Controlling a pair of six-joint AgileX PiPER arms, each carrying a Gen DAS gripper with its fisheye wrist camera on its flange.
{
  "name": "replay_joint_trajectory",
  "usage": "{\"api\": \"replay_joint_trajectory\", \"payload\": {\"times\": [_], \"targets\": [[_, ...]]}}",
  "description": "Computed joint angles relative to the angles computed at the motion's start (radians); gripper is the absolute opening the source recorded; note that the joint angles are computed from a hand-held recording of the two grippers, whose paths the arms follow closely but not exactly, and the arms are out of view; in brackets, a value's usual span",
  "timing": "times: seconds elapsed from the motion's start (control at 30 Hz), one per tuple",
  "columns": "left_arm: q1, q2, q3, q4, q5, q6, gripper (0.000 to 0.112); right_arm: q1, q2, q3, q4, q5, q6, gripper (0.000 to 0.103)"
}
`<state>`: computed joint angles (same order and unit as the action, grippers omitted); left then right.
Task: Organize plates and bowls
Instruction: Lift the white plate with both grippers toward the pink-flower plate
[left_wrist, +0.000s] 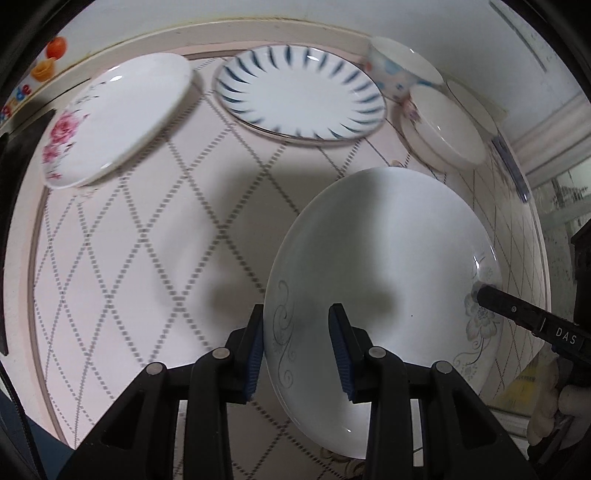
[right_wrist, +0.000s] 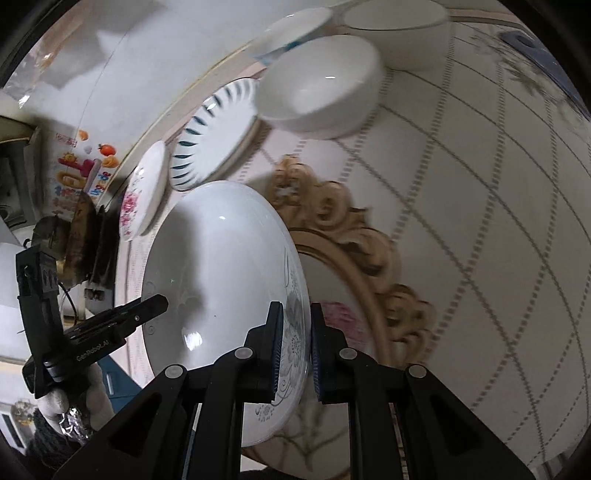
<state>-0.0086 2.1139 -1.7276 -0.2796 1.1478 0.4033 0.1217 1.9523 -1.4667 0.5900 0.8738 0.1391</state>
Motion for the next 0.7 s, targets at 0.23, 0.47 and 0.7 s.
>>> {"api": "replay_joint_trajectory", "payload": {"times": [0.23, 0.47, 0.7], "targets": [[-0.064, 0.031, -0.017, 0.042, -0.017, -0.031, 0.031, -0.062, -0.037, 0.124, 0.051, -0.051, -0.077, 0.015], [-0.106, 0.04, -0.016, 0.094, -0.042, -0.078, 0.031, -0.091, -0.045, 0.158, 0.08, -0.055, -0.13, 0.015], [-0.149, 0.036, 0.002, 0.157, -0.079, -0.136, 0.031, -0.111, -0.041, 0.154, 0.097, -0.019, -0.141, 0.015]]}}
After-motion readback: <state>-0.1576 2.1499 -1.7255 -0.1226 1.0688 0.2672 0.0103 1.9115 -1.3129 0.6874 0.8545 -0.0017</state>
